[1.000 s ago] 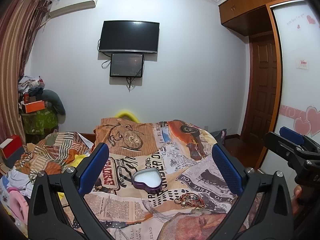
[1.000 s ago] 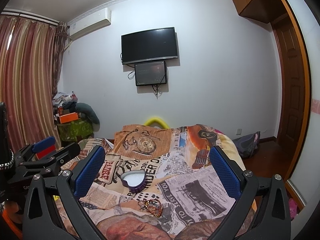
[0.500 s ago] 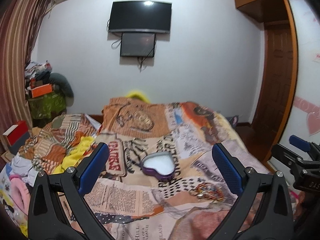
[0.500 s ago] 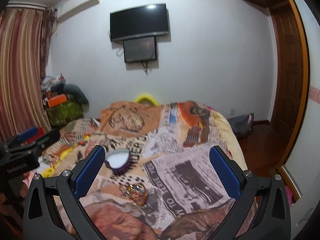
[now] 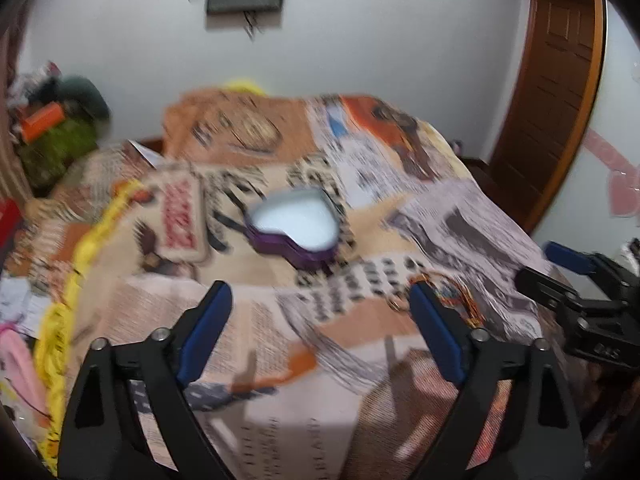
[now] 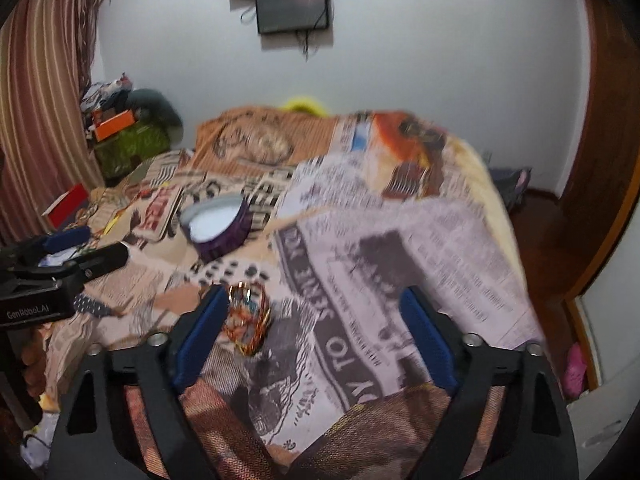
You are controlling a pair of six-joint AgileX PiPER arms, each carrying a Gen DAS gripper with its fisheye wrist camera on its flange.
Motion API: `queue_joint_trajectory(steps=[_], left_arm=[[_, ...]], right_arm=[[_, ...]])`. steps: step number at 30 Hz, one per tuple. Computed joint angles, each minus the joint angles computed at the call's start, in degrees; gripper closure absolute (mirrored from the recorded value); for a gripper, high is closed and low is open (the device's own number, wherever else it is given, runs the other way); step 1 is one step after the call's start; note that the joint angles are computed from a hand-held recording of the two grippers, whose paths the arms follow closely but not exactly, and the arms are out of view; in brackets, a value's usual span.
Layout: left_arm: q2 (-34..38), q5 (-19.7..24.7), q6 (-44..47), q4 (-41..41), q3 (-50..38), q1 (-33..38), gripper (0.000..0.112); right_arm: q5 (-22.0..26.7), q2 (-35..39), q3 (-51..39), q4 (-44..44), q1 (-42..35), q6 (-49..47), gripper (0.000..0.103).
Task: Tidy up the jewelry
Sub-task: 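Reach the left gripper into the jewelry pile and grasp a silver ring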
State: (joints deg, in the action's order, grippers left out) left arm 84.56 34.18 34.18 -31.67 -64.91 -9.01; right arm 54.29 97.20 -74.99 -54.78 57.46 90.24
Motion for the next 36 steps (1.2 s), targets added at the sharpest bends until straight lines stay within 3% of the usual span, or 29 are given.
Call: queue_joint_trajectory(steps=[5,11,15,32,34,36], left_arm=[[3.2,3.8,1.1,0.2,-1.1,-1.6,0.044],[5.0,9.6,6.0,-3.3,-2.8,-2.6,0.067],[5.9,12.3,7.6,-4.2,-4.4,-3.5,0.069],[12.5,16.0,6.9,-5.0,-11.2,-5.8,0.07],[12.4,15.9,7.6,-5.6,-10.8,-5.7,0.081],[12.4,15.7,8.1,-5.9,-10.5,-5.7,0.082]], right_arm=[[-6.0,-1.3,2.8,3.1,-2.3,-2.2,0.05],[-11.2,-1.8,3.7,5.5,-4.1,-4.1,0.064],[-12.7,-2.0,4.0,6.2,-4.3,-5.1,0.065],[-17.7,-3.3,6.9,9.9,-6.4,-6.0,0.065],[-18.1,-3.4,7.0,10.2,-6.6,-6.3,0.065],[-18.1,-3.3,6.8,10.6,-6.8,-6.8,0.065]])
